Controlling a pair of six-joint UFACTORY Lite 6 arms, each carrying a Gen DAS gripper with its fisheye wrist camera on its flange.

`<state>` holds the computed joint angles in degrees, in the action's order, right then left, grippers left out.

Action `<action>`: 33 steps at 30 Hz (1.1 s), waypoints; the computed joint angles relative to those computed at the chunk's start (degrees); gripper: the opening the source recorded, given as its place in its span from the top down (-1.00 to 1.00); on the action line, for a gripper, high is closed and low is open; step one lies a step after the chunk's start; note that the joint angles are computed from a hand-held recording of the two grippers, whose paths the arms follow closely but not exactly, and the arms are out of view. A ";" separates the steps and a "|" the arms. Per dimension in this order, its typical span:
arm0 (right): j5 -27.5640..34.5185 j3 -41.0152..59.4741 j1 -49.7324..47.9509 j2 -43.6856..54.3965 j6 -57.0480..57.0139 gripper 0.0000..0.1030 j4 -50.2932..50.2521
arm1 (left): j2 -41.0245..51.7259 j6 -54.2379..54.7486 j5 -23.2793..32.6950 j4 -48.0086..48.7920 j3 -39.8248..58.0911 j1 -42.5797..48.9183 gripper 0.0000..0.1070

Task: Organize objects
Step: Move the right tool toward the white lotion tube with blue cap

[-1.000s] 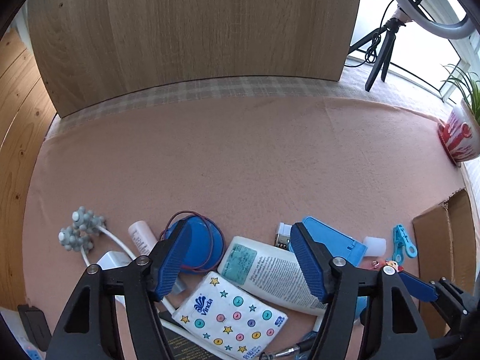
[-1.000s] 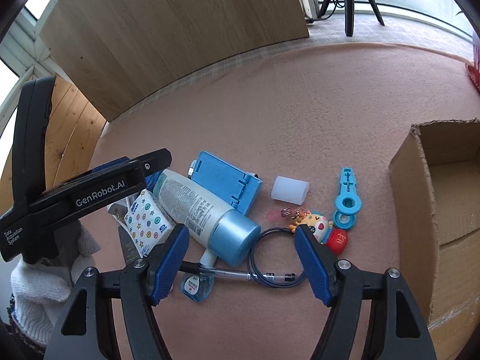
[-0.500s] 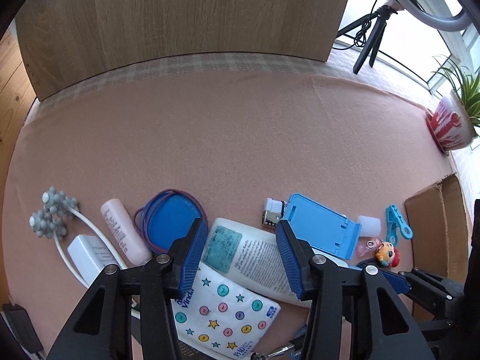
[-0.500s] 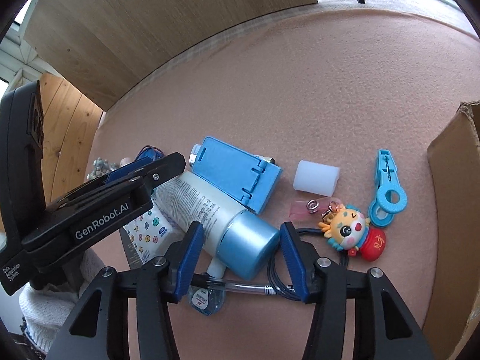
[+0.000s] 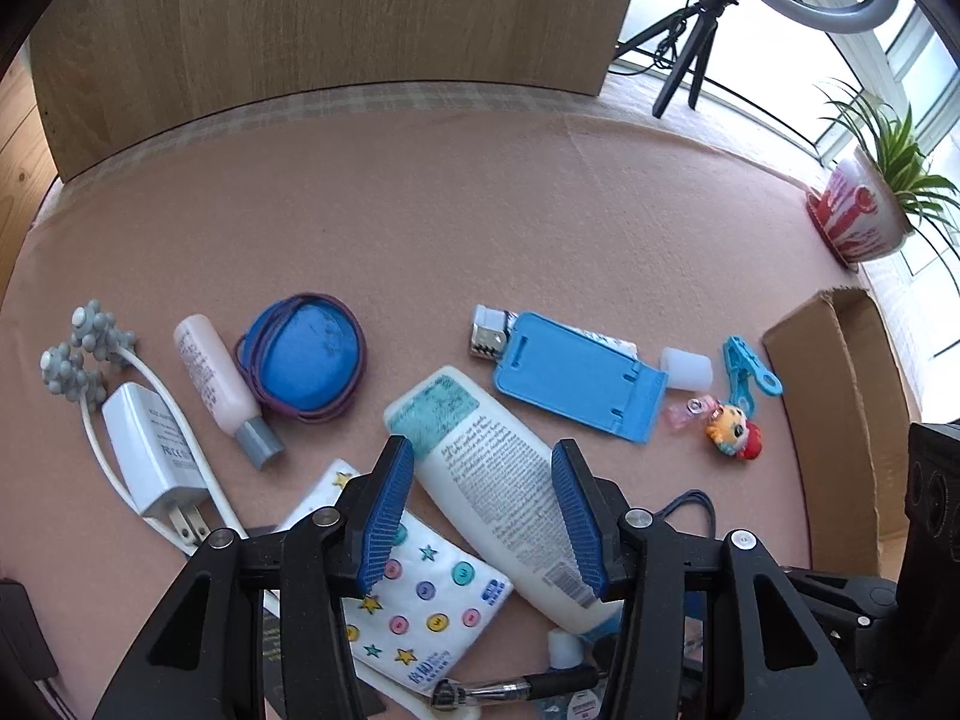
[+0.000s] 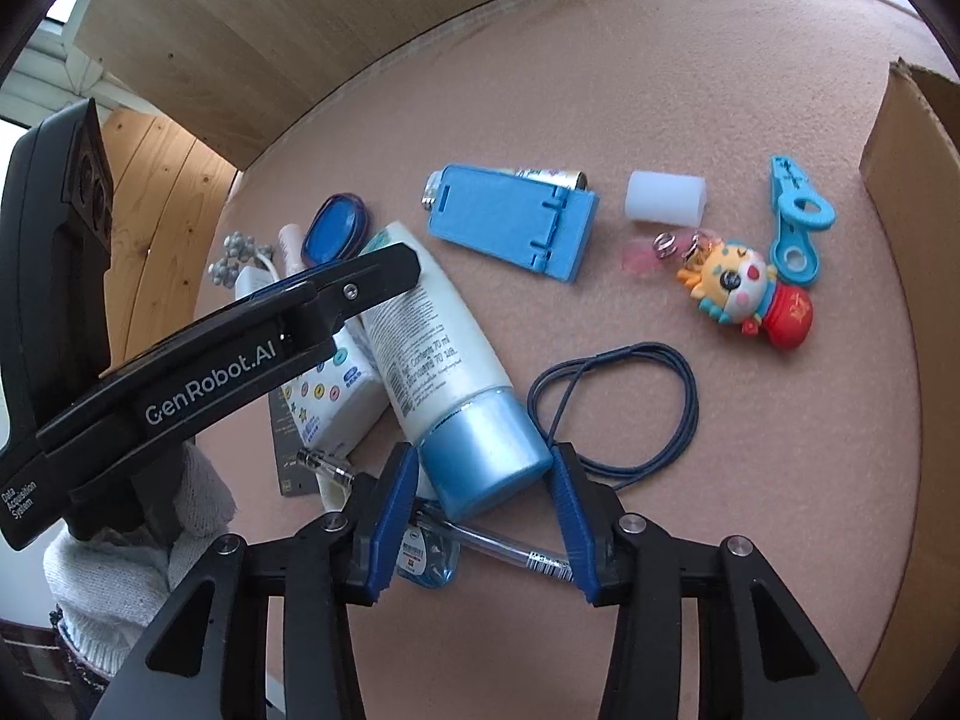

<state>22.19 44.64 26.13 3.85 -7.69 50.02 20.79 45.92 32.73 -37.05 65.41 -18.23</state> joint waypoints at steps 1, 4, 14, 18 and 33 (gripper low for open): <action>0.15 -0.99 0.62 -0.67 -1.51 0.23 1.85 | -0.51 1.17 0.17 -1.06 -1.01 -0.07 0.02; -0.32 -2.95 2.71 -2.63 -0.44 0.24 1.07 | -2.52 1.88 -0.33 -1.83 -3.61 -0.04 0.02; -0.26 -7.70 -0.85 -14.15 9.86 0.24 -10.47 | -7.49 9.94 3.16 -5.96 -10.00 9.46 0.00; 0.36 -5.81 -1.77 -13.13 11.20 0.24 -12.96 | -10.37 8.19 -1.98 -0.20 -13.67 10.42 0.04; 2.29 0.20 -2.72 -6.13 7.33 0.24 -11.72 | -18.71 10.76 5.77 -3.42 -16.84 14.23 0.07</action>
